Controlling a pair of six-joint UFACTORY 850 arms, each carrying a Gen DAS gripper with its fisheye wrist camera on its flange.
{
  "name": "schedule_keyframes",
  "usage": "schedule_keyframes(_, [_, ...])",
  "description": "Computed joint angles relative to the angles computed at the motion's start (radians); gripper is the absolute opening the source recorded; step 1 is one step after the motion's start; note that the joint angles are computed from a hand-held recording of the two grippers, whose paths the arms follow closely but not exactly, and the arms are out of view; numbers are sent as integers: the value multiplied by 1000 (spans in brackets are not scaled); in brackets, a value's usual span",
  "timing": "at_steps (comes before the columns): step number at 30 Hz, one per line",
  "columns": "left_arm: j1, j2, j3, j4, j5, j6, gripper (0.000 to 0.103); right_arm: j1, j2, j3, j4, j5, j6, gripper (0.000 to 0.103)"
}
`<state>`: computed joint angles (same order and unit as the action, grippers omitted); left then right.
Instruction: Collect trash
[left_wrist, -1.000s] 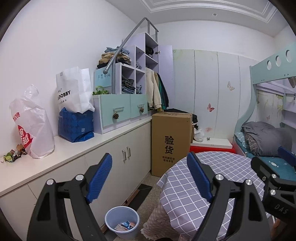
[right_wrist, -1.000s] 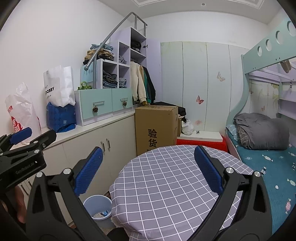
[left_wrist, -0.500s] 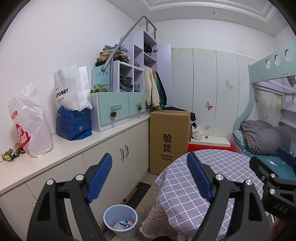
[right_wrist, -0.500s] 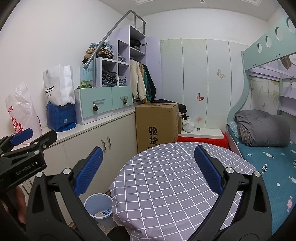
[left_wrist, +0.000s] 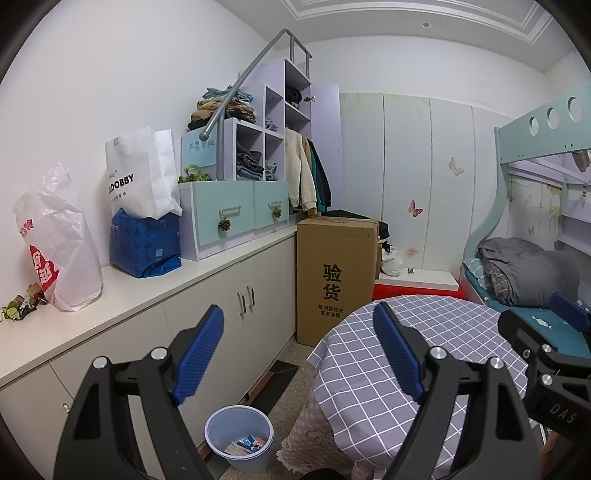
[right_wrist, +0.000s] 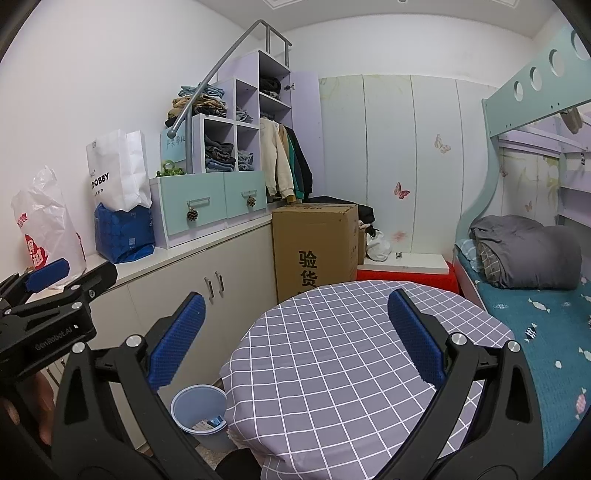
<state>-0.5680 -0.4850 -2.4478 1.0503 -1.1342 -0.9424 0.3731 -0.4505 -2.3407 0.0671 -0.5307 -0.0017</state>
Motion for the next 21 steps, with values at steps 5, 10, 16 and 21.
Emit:
schedule_keyframes(5, [-3,-9,-14,-2,-6,5,81,1,3,7,-2,2,4,97])
schedule_keyframes(10, [-4,-15,-18,-9,-6,9,81,3,13,23,-3,5,7,97])
schedule_keyframes(16, [-3,-31,-44,-19,-14,23,81,4,8,14,-7,-4,11,97])
schedule_keyframes(21, [-5,-50,-72,-25,-25,35,81,6,4,7,-11,-12,18,97])
